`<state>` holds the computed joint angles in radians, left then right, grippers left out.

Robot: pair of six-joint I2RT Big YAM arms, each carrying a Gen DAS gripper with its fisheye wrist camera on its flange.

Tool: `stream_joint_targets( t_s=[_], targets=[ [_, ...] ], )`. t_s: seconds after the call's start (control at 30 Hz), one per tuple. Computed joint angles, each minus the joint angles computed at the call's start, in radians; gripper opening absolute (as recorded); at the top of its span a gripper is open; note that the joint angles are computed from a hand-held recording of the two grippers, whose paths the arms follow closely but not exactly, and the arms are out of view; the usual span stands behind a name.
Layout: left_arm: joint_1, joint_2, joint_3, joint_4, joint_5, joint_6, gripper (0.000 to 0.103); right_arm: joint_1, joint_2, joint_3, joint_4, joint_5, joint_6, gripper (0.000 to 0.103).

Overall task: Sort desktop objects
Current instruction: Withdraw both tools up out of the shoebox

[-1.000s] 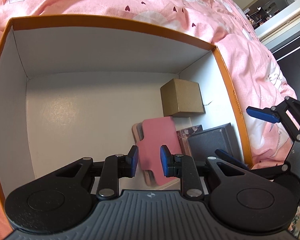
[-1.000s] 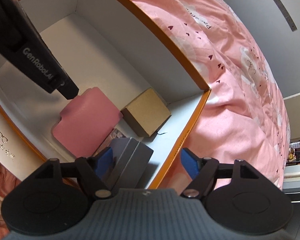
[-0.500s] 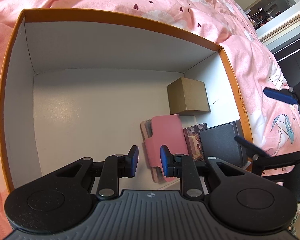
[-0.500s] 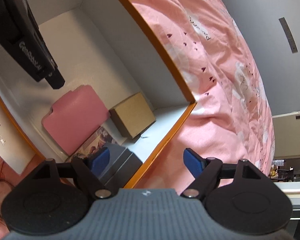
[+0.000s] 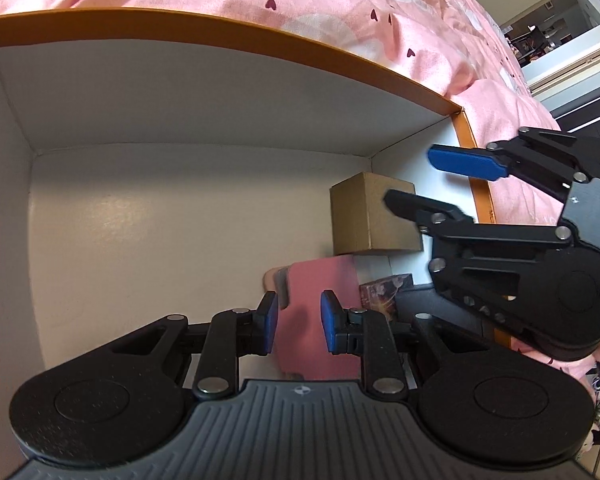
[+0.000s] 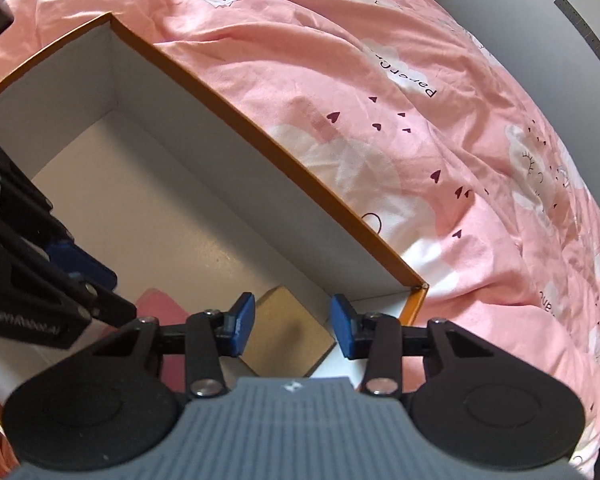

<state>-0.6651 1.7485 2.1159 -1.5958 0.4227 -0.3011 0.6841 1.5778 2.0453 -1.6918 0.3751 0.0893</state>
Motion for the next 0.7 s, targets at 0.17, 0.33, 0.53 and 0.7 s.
stream_joint_targets(
  t_s=[0.17, 0.33, 0.53, 0.7],
  targets=[
    [-0.026, 0.048, 0.046, -0.010, -0.056, -0.005, 0.026, -0.028, 0.001, -0.034, 0.022, -0.049, -0.014, 0.046],
    [-0.042, 0.066, 0.046, -0.014, -0.080, 0.012, 0.027, -0.052, -0.029, -0.094, 0.051, -0.091, -0.019, 0.045],
    [-0.030, 0.060, 0.030, -0.028, -0.065, -0.022, 0.030, -0.058, -0.030, -0.099, 0.057, -0.112, -0.038, 0.044],
    [-0.032, 0.039, 0.012, -0.043, -0.094, -0.011, 0.030, -0.060, -0.015, -0.078, 0.041, -0.110, -0.072, 0.044]
  ],
)
